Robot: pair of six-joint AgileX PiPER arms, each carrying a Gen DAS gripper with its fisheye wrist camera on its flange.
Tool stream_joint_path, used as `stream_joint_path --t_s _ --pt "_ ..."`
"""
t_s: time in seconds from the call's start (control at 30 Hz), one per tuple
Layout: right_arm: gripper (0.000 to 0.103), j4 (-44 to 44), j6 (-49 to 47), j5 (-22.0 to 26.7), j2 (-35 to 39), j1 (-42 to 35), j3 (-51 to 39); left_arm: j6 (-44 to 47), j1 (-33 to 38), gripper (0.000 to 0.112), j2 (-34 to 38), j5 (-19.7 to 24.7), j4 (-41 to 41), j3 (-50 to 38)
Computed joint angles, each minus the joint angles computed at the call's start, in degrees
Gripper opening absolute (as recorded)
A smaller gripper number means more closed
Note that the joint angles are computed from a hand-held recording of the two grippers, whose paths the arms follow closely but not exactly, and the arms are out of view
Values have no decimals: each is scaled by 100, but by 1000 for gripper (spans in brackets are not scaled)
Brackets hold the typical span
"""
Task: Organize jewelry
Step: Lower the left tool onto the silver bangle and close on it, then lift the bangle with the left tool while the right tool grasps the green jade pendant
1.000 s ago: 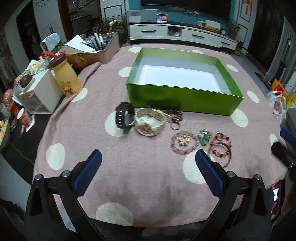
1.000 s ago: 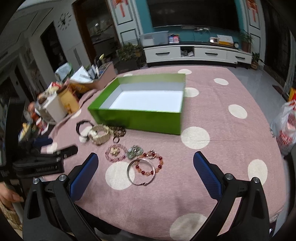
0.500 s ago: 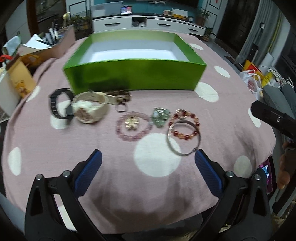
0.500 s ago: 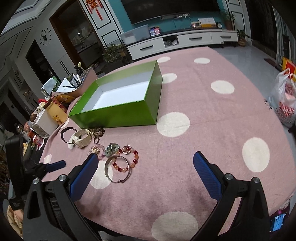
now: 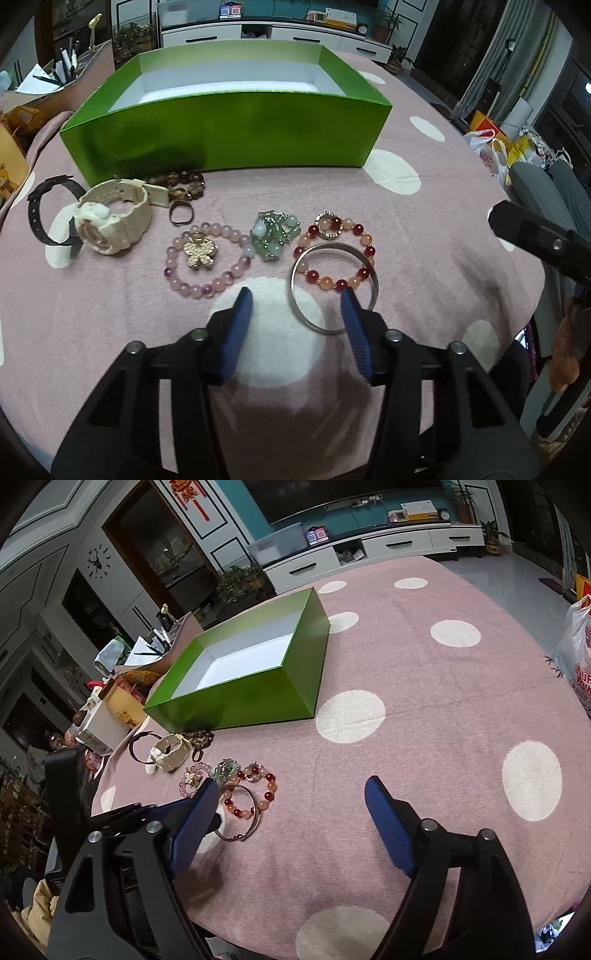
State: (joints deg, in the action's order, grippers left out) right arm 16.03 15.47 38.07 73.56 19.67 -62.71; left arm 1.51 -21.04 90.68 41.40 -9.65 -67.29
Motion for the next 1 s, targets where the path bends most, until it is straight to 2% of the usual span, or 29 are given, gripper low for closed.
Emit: stream_joint_path --t_s 0.27,0.43,0.53,0.7,1.0 --pt "79 162 -237 -38 16 -31 4 -9 -79 31 155 -199 134 3" --pt "76 120 -205 -31 28 1 -18 -18 -153 15 157 -394 288 85" --pt "75 90 -183 -24 51 16 -37 -48 -180 10 57 -445 428 180" --pt "73 61 -152 -24 58 32 -42 -39 -183 5 7 -576 475 273" --pt "72 19 -133 -43 106 78 -48 556 248 3 -283 -505 -313 350"
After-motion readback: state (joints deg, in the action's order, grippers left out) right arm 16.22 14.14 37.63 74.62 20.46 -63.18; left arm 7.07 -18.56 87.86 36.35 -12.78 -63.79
